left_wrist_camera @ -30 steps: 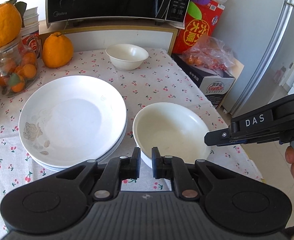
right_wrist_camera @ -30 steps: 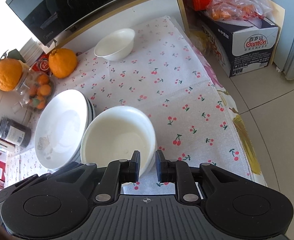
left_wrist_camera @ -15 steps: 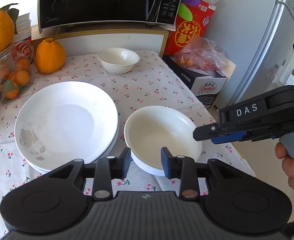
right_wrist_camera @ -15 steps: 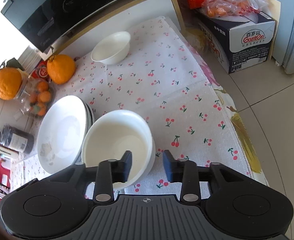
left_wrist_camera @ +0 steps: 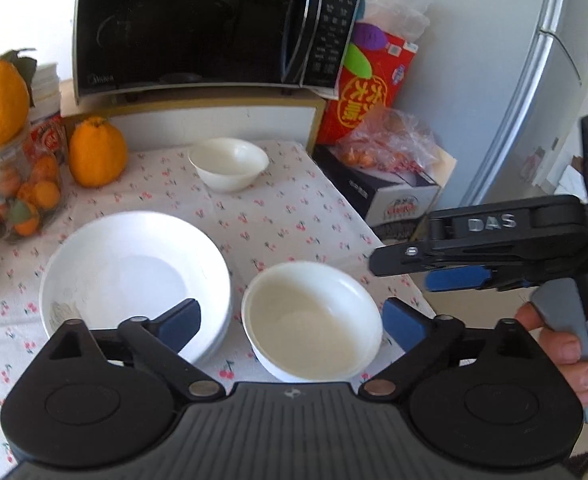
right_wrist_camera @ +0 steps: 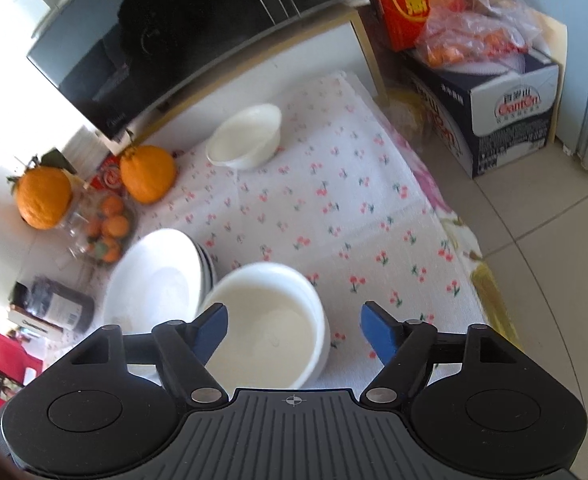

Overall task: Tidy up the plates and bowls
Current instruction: 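Open both grippers to release the nested bowl, then move both grippers to the small white bowl by the orange and grasp its rim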

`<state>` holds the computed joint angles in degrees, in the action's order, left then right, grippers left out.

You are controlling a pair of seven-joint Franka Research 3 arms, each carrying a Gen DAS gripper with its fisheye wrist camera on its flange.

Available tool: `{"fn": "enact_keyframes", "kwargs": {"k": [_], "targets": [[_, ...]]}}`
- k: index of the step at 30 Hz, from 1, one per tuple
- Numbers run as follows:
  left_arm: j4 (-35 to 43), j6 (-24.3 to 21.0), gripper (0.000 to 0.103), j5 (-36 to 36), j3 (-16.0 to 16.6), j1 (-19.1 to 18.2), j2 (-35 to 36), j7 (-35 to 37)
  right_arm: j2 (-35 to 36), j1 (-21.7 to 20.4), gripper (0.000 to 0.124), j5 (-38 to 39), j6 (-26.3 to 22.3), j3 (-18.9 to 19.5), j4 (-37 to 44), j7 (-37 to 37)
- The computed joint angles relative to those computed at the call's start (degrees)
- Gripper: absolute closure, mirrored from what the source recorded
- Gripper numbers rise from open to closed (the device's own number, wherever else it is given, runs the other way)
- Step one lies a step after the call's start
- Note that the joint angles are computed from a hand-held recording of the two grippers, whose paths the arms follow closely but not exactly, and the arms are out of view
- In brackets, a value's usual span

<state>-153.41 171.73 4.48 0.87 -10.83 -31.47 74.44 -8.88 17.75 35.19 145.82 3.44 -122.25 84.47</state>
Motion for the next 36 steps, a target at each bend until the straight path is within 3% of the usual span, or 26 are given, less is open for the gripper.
{"fn": "enact_keyframes", "kwargs": {"k": [2,6,9,13,22,30,36], "targets": [[0.91,-0.52,0.003,0.31,-0.78,1.11,0.49,-0.75,-0.63,0.20,0.036,0.00,1.84,-0.02,-0.40,-2.26],[3.19,-2.01,0.001,1.43,-3.09,4.26,1.99,-3.68,-0.90,0.51,0.034,1.66,2.14,-0.77,0.47,-5.57],[5.87,-4.17,0.001,2.81,-4.67,6.44,3.57,-6.17,0.70,-0.27,0.031,1.68,-0.30,-1.01,3.44,-3.49],[9.18,-5.79,0.000,5.09,-5.76,8.69,5.49,-8.40,2.37,-1.05,0.031,-0.61,0.17,-0.66,6.84,-2.81],[17.31,-5.27,0.000,11.36,-7.65,14.65,12.44,-16.13,9.58,-2.44,0.026,4.72,-0.92,-0.73,16.77,-5.73],[26.45,-7.19,0.000,16.10,-7.28,16.25,22.53,-20.90,21.33,-4.42,0.025,7.48,-4.15,1.23,27.93,-1.32],[31.18,-5.32,0.002,14.10,-5.33,15.57,30.04,-19.70,29.96,-6.83,0.026,16.96,-4.50,4.81,32.36,-1.49]]}}
